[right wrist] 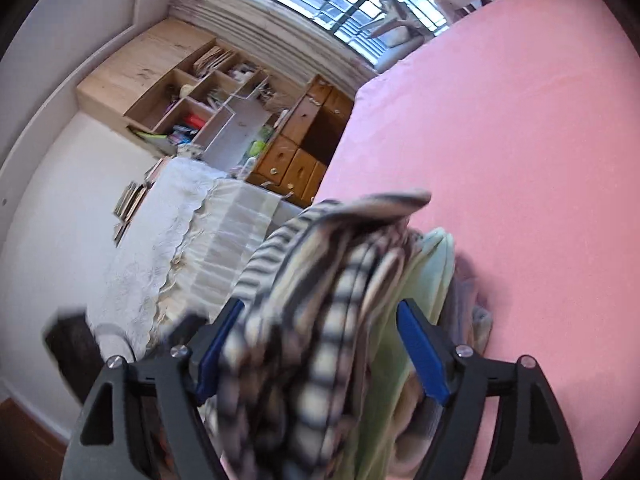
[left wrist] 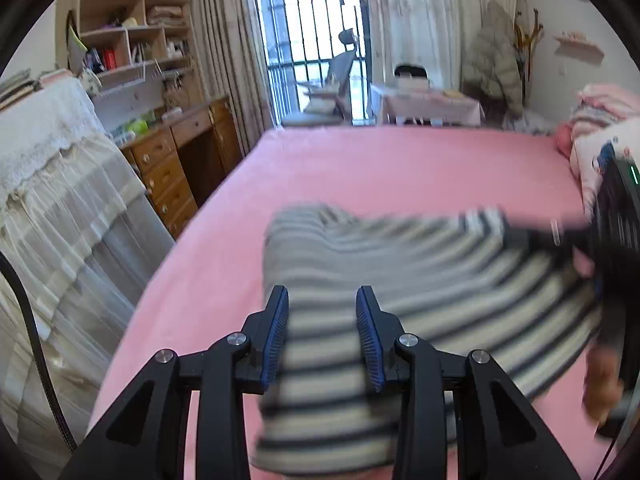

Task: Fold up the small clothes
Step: 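Carry the lifted shirt with both tools over the clothes stack, then lower the shirt onto the clothes stack and open both tools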

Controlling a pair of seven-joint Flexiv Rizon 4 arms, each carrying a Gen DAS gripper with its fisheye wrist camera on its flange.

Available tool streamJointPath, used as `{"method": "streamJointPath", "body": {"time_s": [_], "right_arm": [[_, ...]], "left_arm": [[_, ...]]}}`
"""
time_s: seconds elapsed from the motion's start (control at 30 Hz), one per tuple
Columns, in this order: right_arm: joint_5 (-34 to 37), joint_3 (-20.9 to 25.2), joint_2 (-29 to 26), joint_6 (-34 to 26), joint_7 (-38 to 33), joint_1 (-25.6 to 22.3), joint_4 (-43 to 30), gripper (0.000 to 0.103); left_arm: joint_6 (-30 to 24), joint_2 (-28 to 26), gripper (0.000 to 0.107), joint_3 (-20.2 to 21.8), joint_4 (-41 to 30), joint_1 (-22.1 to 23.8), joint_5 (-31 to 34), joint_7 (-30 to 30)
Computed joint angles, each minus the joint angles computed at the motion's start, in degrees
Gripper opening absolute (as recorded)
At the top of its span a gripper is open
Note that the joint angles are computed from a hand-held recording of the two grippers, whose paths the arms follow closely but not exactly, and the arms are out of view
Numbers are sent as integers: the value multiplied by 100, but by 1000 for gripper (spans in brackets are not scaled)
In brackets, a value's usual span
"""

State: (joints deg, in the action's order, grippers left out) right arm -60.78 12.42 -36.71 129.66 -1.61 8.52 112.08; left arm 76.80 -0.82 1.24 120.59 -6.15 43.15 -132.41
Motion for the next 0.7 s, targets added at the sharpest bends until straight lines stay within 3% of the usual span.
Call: {"method": "streamJointPath", "body": {"time_s": [0.1,0.23,0.3,0.37,0.43,0.53,0.7], "right_arm": [[-555,57,-451,28,698,-147,-579,81],[-1465,-158,-948,28,1839,-65,-1514,81],[-1037,-368,-810,-156,1424,224,-1468,73],[-709,-530,-630,-323,935,434,-1354,30],[-81,-806,-195,-913,140,821,-984,16],[271,-1189,280,-1763,-553,1289,-684,14],[922,-2053,841,-2579,-1060,2184,-165,14]], "left_arm": [[-36,-17,34,1,-73,-88,1026,-1062],[201,-15,34,67,46,-16,1094,-1261],[221,9,34,84,85,10,1141,-1305],[117,38,34,50,67,-2,1293,-1399],[109,73,34,24,91,-2,1376,-1467],[139,110,34,-3,140,28,1271,-1380],[-18,222,34,-56,216,57,1018,-1137]]}}
